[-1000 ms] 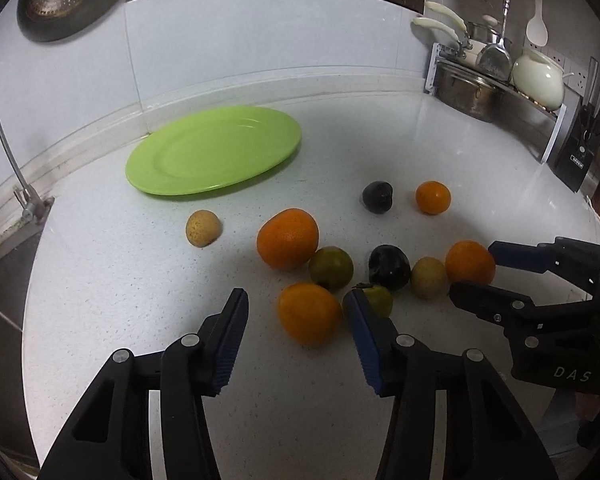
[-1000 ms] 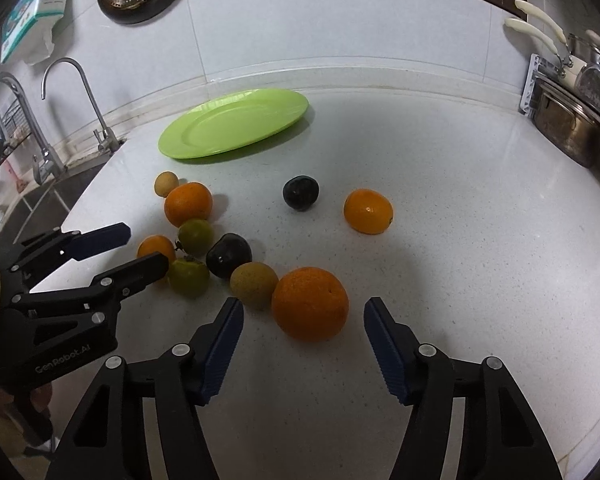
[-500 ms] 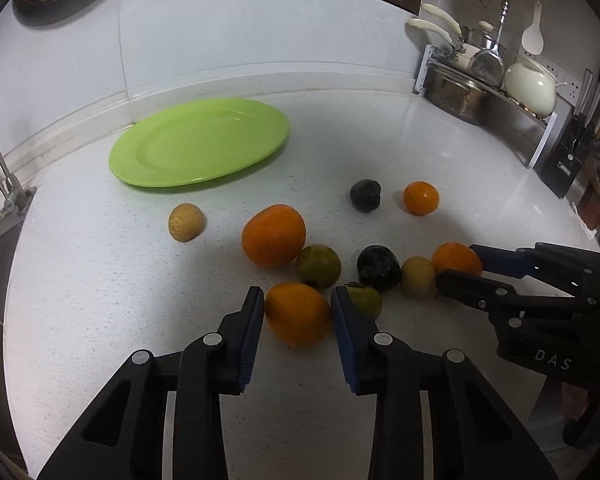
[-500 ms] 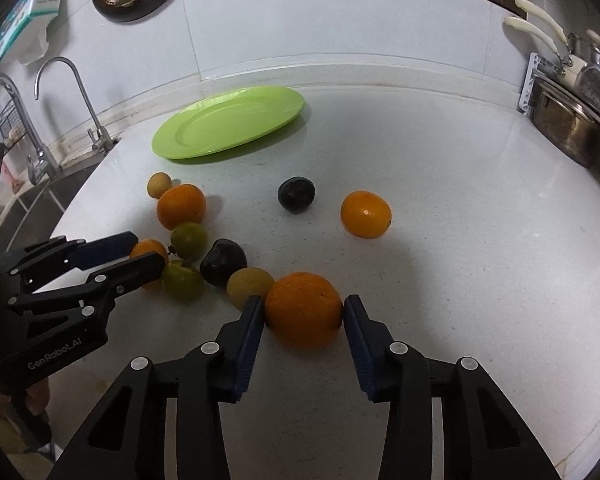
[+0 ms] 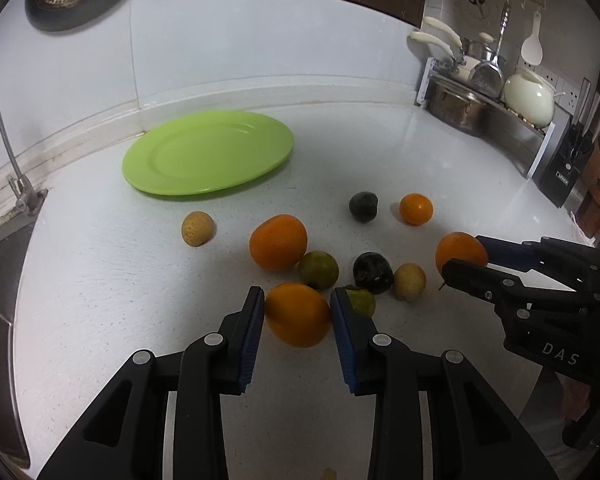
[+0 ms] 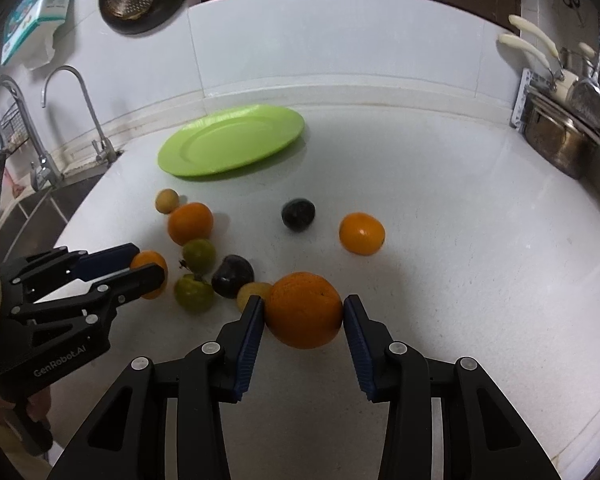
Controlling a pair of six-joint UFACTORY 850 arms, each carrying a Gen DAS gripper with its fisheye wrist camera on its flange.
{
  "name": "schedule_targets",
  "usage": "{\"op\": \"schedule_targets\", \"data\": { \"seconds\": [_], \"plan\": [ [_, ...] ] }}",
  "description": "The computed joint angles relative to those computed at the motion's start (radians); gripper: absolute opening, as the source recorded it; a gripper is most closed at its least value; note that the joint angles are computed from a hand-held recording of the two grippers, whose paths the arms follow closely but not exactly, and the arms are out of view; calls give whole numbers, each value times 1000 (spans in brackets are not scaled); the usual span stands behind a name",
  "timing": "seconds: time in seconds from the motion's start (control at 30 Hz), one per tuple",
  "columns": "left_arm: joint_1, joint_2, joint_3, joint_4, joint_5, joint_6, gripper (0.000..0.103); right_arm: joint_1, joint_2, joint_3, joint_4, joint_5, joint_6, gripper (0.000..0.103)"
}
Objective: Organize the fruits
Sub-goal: 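Close the left tool on an orange tangerine while the right tool grasps another tangerine, then carry both tangerines over the green plate and open both tools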
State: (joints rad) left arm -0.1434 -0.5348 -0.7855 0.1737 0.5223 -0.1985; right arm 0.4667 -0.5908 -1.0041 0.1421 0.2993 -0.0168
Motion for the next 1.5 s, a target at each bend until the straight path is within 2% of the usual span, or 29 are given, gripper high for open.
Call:
{"op": "schedule_targets", "data": {
  "seconds": [0.13,0.53,0.83,1.0,1.17,1.37,1.5],
  "plan": [
    [-2,26,24,-35,17,3,34,-4,15,1,-110,6,74,42],
    [-13,136,92,-266,26,125,34,-12,6,-62,-627,38,479,42],
    [1,178,85,-291,38,178,34,-11,3,-113,-765,86,555,42],
    [27,148,31,-272,23,171,34,-12,-27,-182,-783,81,547,42],
    [44,106,-39,-270,4,195,34,-18,-82,-287,-897,48,633,42],
    [80,33,-157,-201,-46,158,34,-21,-181,-459,-1180,-27,899,42],
    [101,-25,-245,-139,-103,106,34,-24,-255,-582,-1436,-65,1166,42]
  ]
}}
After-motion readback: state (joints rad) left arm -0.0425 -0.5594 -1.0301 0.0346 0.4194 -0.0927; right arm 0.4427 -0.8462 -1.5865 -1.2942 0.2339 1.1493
